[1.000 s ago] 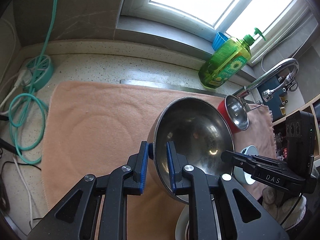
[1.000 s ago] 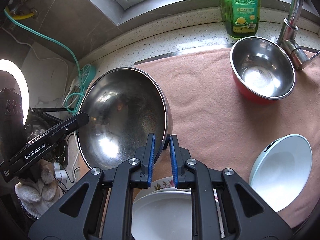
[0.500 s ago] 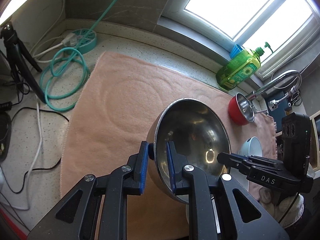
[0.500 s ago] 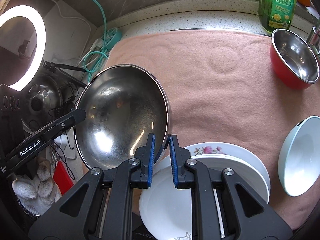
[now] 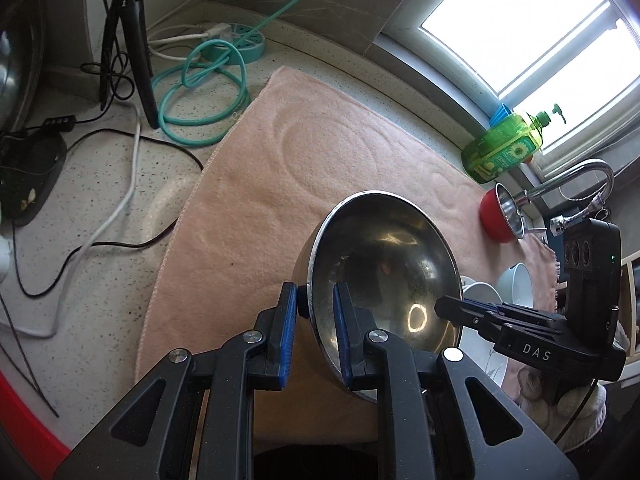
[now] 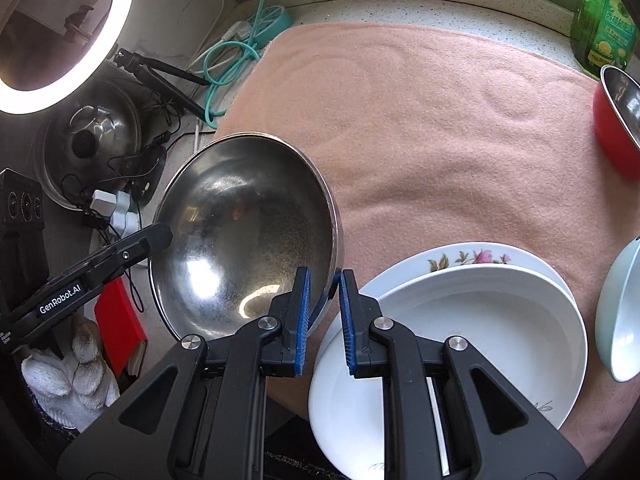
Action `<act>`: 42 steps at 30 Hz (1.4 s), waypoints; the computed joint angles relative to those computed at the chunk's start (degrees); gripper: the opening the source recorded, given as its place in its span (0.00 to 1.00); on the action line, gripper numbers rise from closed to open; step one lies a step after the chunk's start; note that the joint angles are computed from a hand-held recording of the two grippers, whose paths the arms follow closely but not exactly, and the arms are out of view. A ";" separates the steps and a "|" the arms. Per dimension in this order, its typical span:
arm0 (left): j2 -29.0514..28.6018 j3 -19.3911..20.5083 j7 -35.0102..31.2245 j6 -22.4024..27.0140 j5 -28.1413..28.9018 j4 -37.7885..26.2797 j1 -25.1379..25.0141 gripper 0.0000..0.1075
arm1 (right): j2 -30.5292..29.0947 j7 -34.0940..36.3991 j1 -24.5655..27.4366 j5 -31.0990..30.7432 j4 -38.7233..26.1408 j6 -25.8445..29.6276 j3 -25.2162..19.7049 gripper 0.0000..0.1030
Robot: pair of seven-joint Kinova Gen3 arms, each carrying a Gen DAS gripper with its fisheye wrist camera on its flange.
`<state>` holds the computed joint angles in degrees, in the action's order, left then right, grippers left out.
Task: Organize plates and bowls
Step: 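Close both tools on the steel bowl rim and carry it toward the plate stack, then lower the steel bowl beside the plate stack and open both tools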
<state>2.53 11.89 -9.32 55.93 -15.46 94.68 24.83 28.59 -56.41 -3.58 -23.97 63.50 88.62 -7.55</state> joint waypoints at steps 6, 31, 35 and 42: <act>-1.09 0.69 2.91 -0.09 0.15 2.02 0.55 0.15 | -0.48 1.00 -0.41 0.41 1.62 -0.11 -0.11 0.14; -1.81 1.83 5.45 1.63 0.02 3.22 0.38 0.15 | -2.22 4.36 -0.71 0.62 4.01 -1.79 -0.03 0.14; -1.83 1.81 6.68 3.69 -1.99 2.21 0.71 0.16 | -3.10 4.96 -0.02 -0.19 3.86 -2.85 0.17 0.15; -0.44 1.97 5.94 6.97 -6.09 -1.63 1.71 0.47 | -5.31 7.68 1.96 -1.96 4.28 -5.50 0.32 0.53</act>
<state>2.09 13.86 -3.39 62.90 -21.55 93.05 26.55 23.29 -48.73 -1.61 -25.92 67.78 83.12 -7.23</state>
